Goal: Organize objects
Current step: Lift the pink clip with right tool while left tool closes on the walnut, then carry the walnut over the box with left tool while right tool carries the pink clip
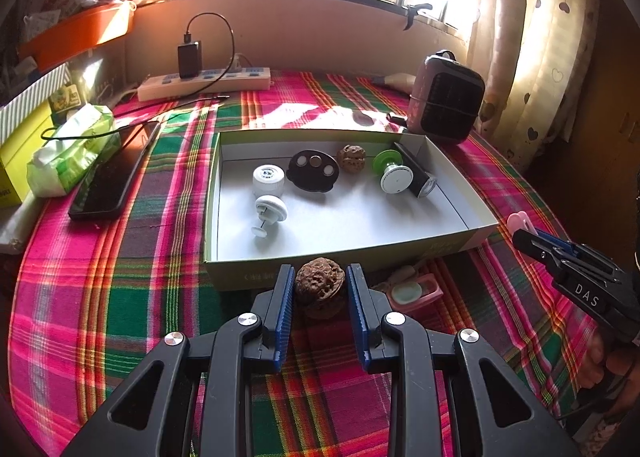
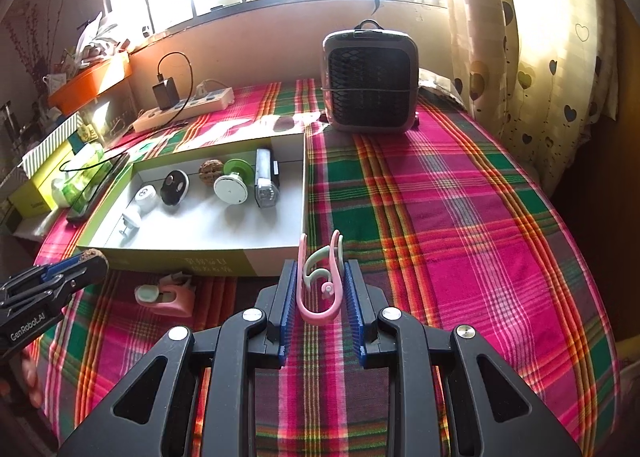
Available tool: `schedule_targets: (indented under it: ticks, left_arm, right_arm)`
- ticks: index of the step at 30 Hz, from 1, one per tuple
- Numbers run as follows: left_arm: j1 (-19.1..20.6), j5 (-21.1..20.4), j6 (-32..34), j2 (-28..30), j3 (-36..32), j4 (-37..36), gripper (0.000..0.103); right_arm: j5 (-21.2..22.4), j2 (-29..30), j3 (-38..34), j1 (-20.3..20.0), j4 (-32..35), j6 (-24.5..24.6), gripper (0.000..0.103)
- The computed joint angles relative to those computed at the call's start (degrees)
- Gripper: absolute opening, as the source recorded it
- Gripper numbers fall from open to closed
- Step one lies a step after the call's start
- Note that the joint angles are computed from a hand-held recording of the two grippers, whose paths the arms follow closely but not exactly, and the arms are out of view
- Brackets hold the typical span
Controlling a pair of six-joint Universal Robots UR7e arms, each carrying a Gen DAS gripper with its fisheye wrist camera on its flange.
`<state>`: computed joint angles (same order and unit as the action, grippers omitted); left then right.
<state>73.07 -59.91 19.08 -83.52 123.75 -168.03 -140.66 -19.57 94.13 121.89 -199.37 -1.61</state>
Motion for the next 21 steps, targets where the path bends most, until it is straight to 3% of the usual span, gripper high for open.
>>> schedule_targets:
  ticks: [10,21]
  left_arm:
    - [-0.5,-0.1,1.1,0.6,-1.1,-0.3,0.024]
    - [0.2,-0.3,1.6,2.8,-4.1,0.7,0.024]
  right_arm:
    - [4.1,0.5,-2.4,0.5,0.1,-3.4,0.024]
    - [9.7,2.0,-7.7,0.0,5.2,-6.9,0.024]
